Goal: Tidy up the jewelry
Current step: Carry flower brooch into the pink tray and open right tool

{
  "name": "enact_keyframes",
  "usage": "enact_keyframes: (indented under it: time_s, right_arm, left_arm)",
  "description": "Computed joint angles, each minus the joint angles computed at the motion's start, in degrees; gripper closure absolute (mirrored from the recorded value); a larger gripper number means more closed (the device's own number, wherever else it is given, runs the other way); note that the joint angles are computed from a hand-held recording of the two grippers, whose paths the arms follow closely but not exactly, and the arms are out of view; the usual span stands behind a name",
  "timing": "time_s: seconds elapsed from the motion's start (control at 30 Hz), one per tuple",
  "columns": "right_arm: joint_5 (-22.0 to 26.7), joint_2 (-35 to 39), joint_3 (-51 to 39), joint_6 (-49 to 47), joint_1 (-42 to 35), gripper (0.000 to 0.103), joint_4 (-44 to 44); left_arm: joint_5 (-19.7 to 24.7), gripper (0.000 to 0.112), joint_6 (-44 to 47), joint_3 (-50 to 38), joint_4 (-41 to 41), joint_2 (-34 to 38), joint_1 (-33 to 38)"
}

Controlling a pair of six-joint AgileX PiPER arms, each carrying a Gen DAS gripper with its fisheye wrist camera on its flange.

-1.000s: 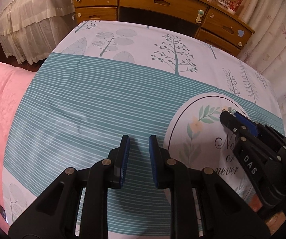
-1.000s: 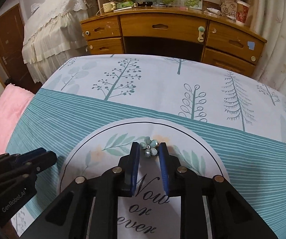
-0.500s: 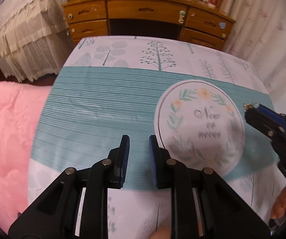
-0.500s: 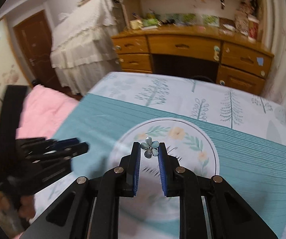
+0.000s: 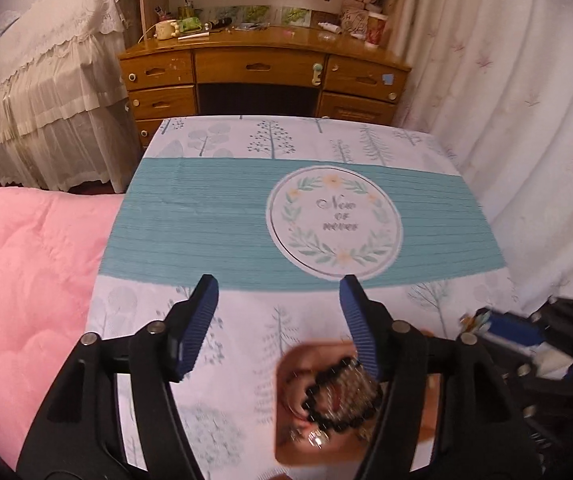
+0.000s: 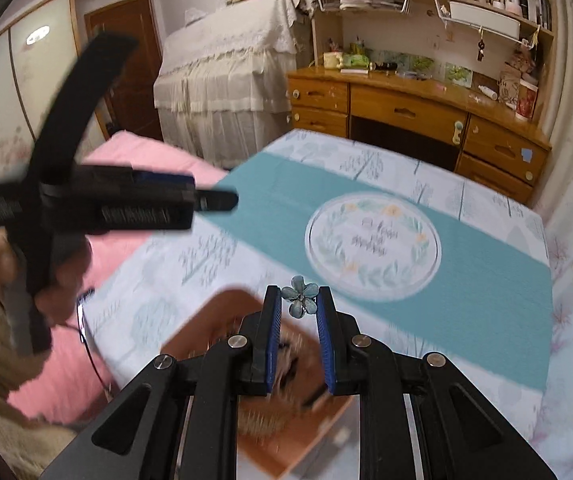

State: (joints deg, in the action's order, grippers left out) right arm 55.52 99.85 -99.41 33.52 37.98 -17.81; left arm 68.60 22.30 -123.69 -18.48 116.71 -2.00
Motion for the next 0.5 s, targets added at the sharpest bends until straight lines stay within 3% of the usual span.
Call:
enact_keyframes:
  time_s: [0.27,0.5]
  right_arm:
    - [-0.12,-5.43,12.62,8.93,5.59,0.086,-0.17]
    - [-1.69,-5.09,17.26,10.10,5.68,0.085,3.13]
  left_arm:
    - [-7.69,0.044,3.79,24.23,-2.65,-12.55,-0.49]
    - [-10.16,0.043,1.99,32.97,-2.67,-13.72,-0.75]
